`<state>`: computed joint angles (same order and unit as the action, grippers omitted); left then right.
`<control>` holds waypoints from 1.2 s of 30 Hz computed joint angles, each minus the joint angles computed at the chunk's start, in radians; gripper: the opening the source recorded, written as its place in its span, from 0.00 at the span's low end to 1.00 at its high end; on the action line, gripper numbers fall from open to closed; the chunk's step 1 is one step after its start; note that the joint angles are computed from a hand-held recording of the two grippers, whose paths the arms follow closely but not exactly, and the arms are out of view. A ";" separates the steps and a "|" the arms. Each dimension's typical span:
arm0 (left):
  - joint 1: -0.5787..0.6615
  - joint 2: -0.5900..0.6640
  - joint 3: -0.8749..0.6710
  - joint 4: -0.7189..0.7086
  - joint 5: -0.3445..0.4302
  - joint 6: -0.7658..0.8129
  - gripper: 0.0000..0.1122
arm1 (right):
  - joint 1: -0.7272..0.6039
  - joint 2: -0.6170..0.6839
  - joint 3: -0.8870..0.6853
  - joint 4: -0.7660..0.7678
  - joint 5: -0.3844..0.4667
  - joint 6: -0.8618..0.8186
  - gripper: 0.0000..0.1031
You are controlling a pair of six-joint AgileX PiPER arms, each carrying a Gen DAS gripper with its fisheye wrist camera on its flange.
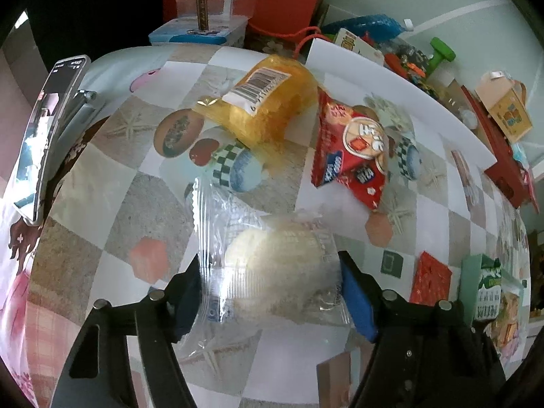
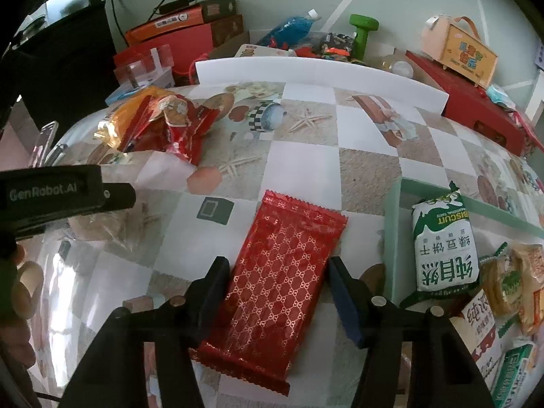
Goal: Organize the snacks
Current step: 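Grasp the red patterned bar with the right tool while the left tool grasps the clear-wrapped bun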
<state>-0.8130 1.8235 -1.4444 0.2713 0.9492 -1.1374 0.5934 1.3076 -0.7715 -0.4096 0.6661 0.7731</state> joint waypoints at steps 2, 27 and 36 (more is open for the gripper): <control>-0.007 -0.008 0.012 -0.010 -0.008 0.000 0.65 | 0.005 -0.004 0.006 0.006 -0.006 -0.010 0.60; -0.100 -0.089 0.120 -0.005 0.051 -0.032 0.65 | 0.072 -0.048 0.020 0.093 0.031 -0.115 0.58; -0.115 -0.046 0.050 0.023 0.105 -0.062 0.61 | 0.063 -0.077 0.027 0.108 0.031 -0.134 0.53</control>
